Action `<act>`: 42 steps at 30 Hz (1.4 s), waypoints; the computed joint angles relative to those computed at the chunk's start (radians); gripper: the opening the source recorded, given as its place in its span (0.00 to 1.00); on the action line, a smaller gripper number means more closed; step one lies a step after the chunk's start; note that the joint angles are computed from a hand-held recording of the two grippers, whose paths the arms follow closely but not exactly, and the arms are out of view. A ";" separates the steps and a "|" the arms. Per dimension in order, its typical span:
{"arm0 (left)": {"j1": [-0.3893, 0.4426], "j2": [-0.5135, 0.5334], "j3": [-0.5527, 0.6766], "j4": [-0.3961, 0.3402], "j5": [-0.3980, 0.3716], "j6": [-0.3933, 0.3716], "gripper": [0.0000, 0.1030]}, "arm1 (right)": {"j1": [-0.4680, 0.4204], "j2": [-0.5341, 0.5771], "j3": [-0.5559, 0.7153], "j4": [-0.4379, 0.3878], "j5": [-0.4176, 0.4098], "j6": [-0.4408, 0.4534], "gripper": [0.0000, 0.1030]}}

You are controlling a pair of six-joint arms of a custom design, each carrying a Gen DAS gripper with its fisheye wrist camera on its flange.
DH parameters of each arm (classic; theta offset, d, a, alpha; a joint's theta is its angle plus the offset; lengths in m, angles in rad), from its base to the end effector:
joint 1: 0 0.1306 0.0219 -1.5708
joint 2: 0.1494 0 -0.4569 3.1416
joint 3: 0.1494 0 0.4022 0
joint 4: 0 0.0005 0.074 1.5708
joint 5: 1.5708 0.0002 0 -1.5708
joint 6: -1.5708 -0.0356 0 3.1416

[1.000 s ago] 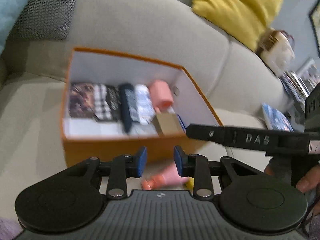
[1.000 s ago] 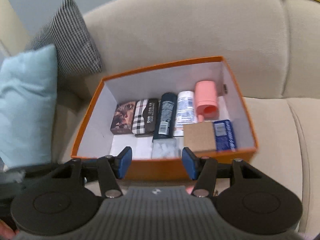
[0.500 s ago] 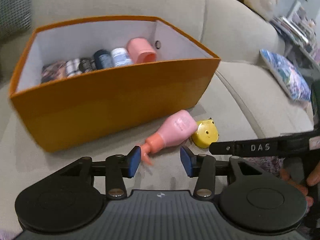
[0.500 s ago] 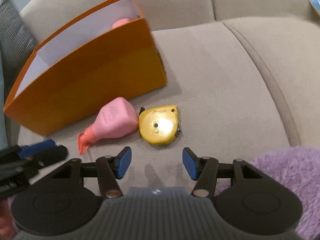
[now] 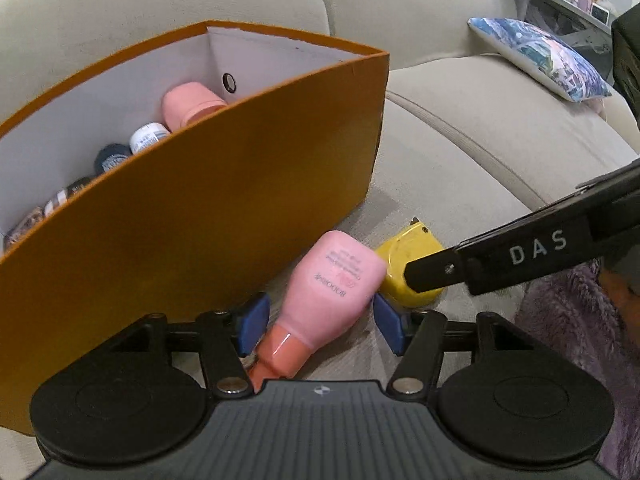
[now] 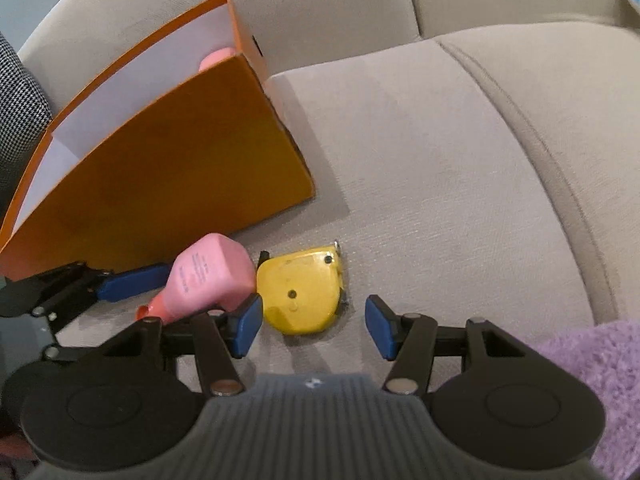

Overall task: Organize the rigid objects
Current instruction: 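Grasp the pink pump bottle with the left gripper while the right grasps the yellow tape measure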

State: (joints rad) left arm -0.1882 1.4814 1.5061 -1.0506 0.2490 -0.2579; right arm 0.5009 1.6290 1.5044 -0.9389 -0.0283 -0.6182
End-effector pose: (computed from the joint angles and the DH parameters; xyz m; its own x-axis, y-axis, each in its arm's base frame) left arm 0.4967 -0.1040 0.5037 -0.7340 0.3914 -0.5549 0.5109 0.8566 -0.0716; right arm 0.4982 0.2733 0.4318 -0.9100 0.1623 -0.3816 0.0434 0.9524 0.3017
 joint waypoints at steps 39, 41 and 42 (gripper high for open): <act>0.141 -0.117 -0.082 -0.080 -0.045 0.337 0.53 | 0.114 0.029 0.021 -0.004 0.026 0.305 0.55; 0.139 -0.116 -0.081 -0.081 -0.042 0.334 0.50 | 0.118 0.030 0.019 -0.004 0.035 0.308 0.55; 0.136 -0.117 -0.081 -0.080 -0.048 0.335 0.50 | 0.120 0.027 0.014 -0.003 0.039 0.306 0.55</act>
State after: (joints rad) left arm -0.0522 1.3647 1.4255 -1.1303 0.2013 0.0772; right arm 0.6208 1.6565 1.5185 -0.9421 0.0111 -0.3118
